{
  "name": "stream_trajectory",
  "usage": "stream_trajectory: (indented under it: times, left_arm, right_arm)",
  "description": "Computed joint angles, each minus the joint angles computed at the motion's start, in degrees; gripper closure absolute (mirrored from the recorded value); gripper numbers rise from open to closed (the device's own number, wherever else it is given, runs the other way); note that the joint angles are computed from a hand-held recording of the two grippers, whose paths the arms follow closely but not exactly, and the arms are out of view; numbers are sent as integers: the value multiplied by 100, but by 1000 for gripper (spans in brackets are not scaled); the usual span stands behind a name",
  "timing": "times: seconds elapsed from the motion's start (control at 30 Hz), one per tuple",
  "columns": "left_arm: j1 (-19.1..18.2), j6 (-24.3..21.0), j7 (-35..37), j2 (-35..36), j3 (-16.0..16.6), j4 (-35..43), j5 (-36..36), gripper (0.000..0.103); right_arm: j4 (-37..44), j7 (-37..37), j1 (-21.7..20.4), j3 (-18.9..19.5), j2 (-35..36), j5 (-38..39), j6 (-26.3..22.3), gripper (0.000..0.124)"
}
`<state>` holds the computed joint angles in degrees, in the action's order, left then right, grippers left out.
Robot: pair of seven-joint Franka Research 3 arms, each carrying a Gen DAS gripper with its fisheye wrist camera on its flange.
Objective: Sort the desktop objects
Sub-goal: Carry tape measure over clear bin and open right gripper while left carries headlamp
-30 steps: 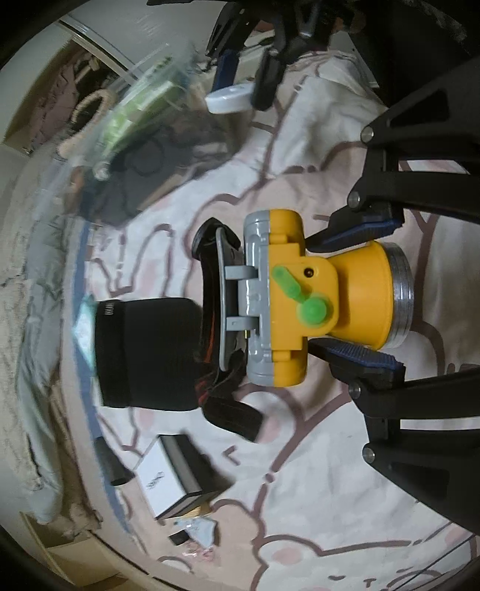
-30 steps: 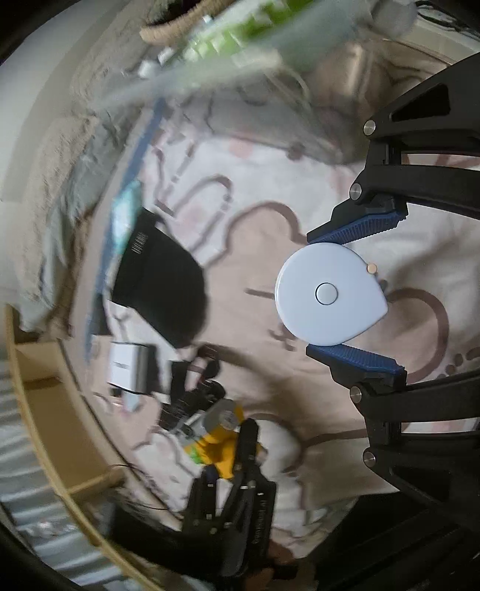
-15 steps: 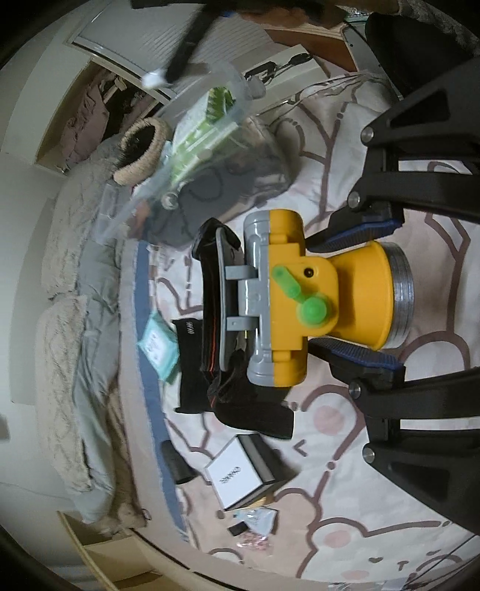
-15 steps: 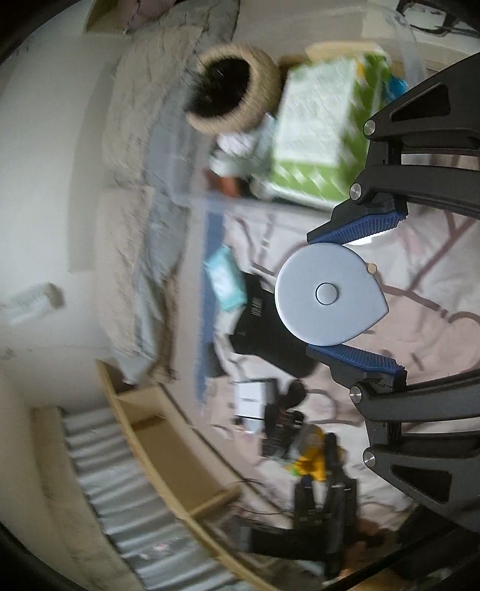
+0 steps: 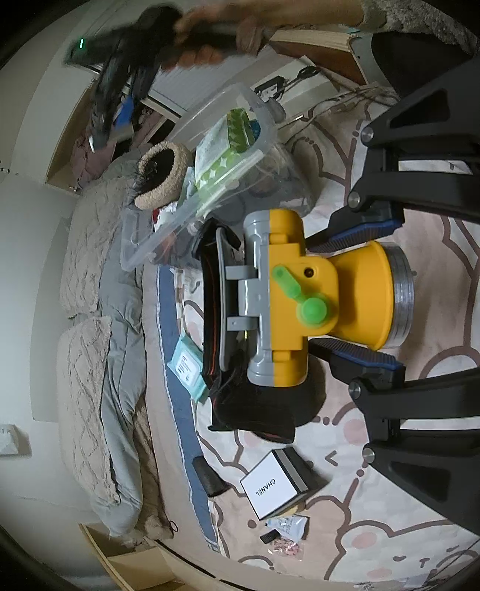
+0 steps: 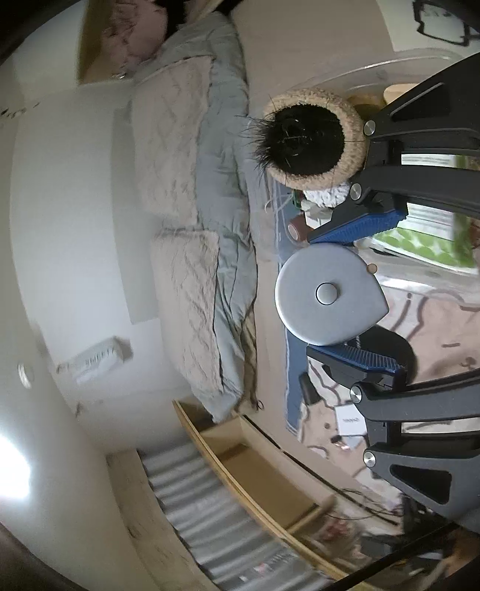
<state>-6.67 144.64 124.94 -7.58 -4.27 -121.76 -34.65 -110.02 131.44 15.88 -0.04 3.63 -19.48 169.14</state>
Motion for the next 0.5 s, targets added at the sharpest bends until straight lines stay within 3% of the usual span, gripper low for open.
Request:
stream_trajectory:
  times: [0.27,0.37,0.5]
  left_arm:
    - [13,-94,14,232,-89,246,38,55]
    - [60,-177,-12,370,-121,380,63,55]
    - [141,-236,-45,548,-186,566,60,55]
  right_arm:
    - [978,-771,-157,-99,945,1502,-362,70]
    - [1662,-910,-125,-220,1411,1739,-903,70]
    - [2751,-804,24,-515,2123,1512,-1711,70]
